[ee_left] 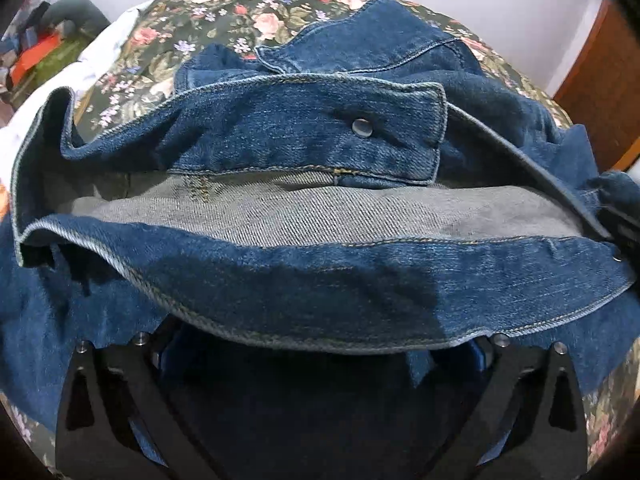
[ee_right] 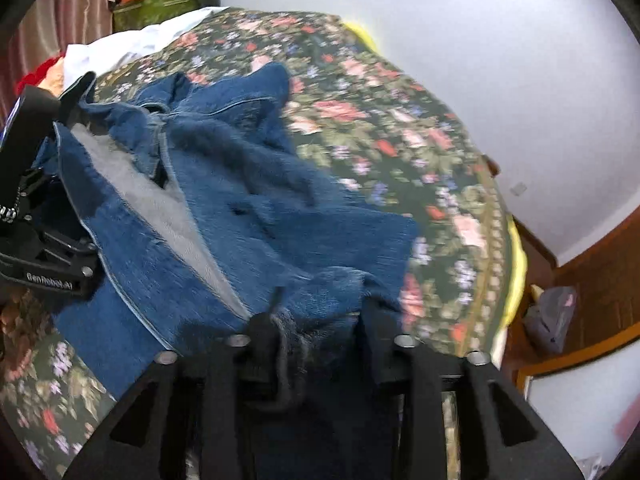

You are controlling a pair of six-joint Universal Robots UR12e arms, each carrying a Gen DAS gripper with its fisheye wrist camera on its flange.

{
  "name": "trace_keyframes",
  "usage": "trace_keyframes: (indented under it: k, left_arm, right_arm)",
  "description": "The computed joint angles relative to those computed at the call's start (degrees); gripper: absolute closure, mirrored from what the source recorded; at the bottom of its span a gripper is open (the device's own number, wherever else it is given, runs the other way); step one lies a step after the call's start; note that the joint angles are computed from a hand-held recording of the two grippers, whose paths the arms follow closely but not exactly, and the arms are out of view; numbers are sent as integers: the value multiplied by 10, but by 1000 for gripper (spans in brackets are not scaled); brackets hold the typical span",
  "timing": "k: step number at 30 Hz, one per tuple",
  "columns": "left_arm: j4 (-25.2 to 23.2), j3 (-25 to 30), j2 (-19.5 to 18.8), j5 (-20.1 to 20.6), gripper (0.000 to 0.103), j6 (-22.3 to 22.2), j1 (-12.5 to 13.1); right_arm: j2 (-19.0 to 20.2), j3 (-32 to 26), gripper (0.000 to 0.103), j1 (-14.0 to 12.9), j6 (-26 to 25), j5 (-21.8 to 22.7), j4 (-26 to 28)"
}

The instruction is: Fold large clothes

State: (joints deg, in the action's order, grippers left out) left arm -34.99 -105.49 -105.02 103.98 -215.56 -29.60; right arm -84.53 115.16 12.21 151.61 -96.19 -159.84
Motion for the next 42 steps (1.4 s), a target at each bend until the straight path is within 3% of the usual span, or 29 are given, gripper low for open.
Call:
trace_keyframes:
  k: [1,2,5,10,13,22,27,30,33,39,42]
  left_arm:
    - [-7,3,-1,6,0,-7,-1]
    - [-9,5,-2,9,0,-13,-2]
    - [-12,6,-3,12,0,-20,-3]
    - [-35,11,4,1,0,-26,2]
    - [-34,2,23,-10,6,-22,1]
    - [-39,-49,93,42,6,19,-4]
    - [-63,-74,113,64,6,59,-5]
    - [-82,-76,108,83,6,72,-2]
    - [-82,-75,100,94,6,71,8]
    - [-47,-66,95,93,6,65,48]
    - [-53,-51,89,100,6,62,68]
  right_arm:
    - [-5,7,0,-5,-1,-21,-37]
    - [-9,11,0,-15,7,-18,-50]
    - [-29,12,0,-55,23,75,13]
    - [-50,39,0,-44,-34,54,-46]
    - [-61,38,0,-39,-31,82,-33]
    - [-72,18,0,-18,18,189,95]
    - [-58,8,0,-4,30,216,162]
    - [-41,-3,0,15,31,187,190]
    - [-11,-7,0,39,19,117,150]
    - [27,-61,0,30,56,149,191]
    - [51,-93,0,37,87,104,161]
